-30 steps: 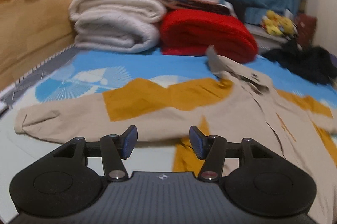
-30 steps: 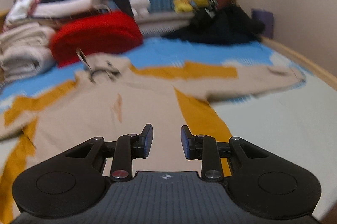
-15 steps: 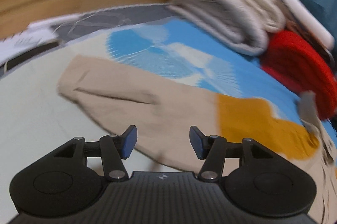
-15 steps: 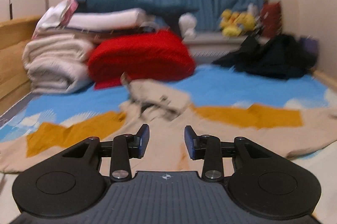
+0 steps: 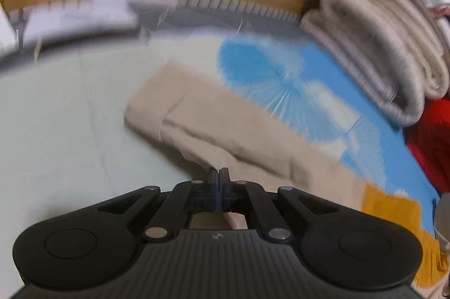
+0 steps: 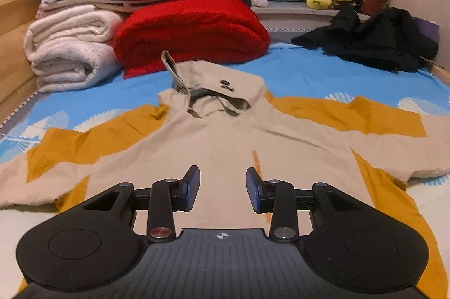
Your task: Fold large clothes
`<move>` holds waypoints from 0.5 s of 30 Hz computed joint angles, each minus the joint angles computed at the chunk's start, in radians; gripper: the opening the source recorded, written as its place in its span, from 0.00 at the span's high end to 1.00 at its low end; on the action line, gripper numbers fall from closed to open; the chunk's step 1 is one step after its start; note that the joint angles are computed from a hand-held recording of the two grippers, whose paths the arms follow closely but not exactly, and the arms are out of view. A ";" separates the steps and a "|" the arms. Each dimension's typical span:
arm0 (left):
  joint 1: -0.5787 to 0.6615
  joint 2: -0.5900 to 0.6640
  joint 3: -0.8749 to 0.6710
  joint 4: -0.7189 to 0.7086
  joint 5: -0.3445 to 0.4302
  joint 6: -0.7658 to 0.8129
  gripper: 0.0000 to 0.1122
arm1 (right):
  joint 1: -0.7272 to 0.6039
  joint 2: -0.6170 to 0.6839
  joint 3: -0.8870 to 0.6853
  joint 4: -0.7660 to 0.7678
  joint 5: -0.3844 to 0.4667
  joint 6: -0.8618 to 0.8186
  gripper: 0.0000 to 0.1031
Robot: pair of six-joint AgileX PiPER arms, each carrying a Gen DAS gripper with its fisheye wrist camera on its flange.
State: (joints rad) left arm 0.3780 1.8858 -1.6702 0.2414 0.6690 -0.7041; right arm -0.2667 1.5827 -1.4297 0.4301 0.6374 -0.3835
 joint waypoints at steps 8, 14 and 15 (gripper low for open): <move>-0.477 -0.068 -0.180 0.345 -0.048 -0.159 1.00 | -0.051 0.017 -0.027 0.008 0.097 -0.010 0.96; -0.800 0.211 -0.695 -0.176 0.151 0.259 0.85 | -0.097 0.046 -0.079 0.053 0.166 -0.017 0.94; -0.822 0.268 -0.795 -0.276 0.230 0.313 0.66 | -0.109 0.061 -0.103 0.058 0.187 -0.002 0.87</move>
State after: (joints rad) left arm -0.4442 2.1542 -2.4649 -0.0345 0.8986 -0.3906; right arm -0.3757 1.6433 -1.5325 0.4876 0.8249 -0.3859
